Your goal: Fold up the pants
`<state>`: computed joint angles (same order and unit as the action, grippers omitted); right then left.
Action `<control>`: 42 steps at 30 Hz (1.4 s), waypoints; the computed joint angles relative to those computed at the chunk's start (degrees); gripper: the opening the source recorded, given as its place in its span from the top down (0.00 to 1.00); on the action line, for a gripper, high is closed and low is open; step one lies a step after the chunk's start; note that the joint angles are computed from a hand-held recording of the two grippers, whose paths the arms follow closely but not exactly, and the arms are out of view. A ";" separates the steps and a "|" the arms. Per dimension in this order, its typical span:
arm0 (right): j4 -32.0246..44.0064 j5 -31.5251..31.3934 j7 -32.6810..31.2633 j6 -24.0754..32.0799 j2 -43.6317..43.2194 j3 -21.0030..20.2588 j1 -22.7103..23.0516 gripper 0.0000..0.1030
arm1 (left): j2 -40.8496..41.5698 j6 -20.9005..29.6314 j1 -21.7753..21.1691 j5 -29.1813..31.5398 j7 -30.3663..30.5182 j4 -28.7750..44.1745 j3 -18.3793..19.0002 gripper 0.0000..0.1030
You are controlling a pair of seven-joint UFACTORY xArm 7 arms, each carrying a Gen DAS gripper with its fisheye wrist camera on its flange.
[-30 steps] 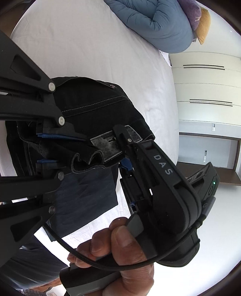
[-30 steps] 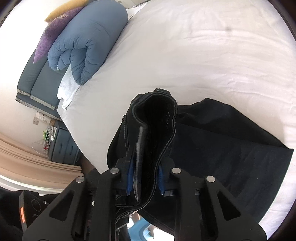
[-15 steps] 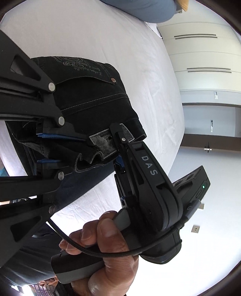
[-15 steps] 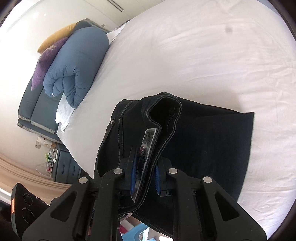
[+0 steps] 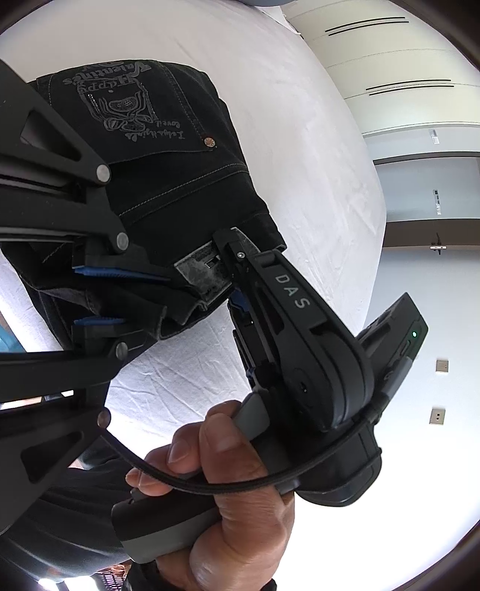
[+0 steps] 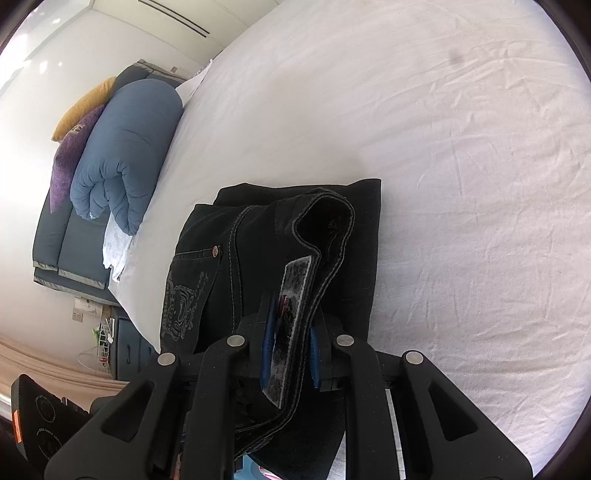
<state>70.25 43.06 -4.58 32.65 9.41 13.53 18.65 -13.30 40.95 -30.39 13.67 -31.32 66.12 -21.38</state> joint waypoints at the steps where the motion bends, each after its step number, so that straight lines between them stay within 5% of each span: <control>1: -0.73 1.04 -1.01 -0.29 -0.06 0.07 -0.29 0.86 | 1.46 0.59 0.14 0.06 0.46 1.61 0.07 0.84; 7: -4.78 11.71 -7.50 -3.79 -0.94 1.02 -1.02 0.85 | 6.05 1.02 -1.10 1.30 -0.18 5.42 0.22 0.73; 11: -6.19 22.01 -13.78 -3.45 -0.99 1.05 -1.91 0.85 | 5.75 -3.37 -2.39 -3.04 2.75 3.65 1.97 0.42; 16: -8.77 25.41 -15.78 -3.51 -3.10 -0.38 -1.54 0.82 | -0.03 -6.98 -2.88 -12.50 6.91 0.36 4.33 0.30; 18: -9.67 25.91 -14.40 -3.81 -4.39 -1.03 -1.34 0.79 | -4.28 -8.45 -1.66 -14.28 6.36 -2.45 4.95 0.17; 21: -12.44 21.85 -7.89 -6.51 -7.99 -2.07 -0.34 0.77 | -8.68 -8.51 1.73 -14.10 4.60 -5.02 5.54 0.14; 25: -9.87 36.03 -20.29 -1.92 -9.45 -3.51 0.11 0.77 | -12.36 -8.89 4.32 -18.61 4.31 -9.08 9.28 0.14; 28: -3.51 33.55 -21.26 2.77 -4.91 -3.04 0.74 0.77 | -11.99 -6.65 4.94 -21.40 7.82 -7.06 11.93 0.15; 33: 4.50 19.54 -9.70 3.85 5.25 -1.03 1.44 0.78 | -7.77 -4.60 3.13 -30.88 20.33 -4.22 17.40 0.29; 36: 2.53 22.25 -11.88 2.52 6.28 0.97 -0.95 0.98 | -2.40 -2.15 2.98 -39.45 27.55 -0.97 20.97 0.59; 39: 0.07 26.50 -14.84 2.73 5.79 1.94 -2.84 1.00 | 1.92 -1.22 4.56 -46.07 30.48 0.45 21.97 0.94; 42: -0.44 29.28 -17.24 3.40 6.06 1.98 -3.33 1.00 | 3.52 0.32 5.80 -53.89 34.47 -0.45 22.06 0.98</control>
<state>69.81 72.34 -21.82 36.06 15.47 15.51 15.32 -9.77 41.27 -24.59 -40.22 3.15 65.68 0.68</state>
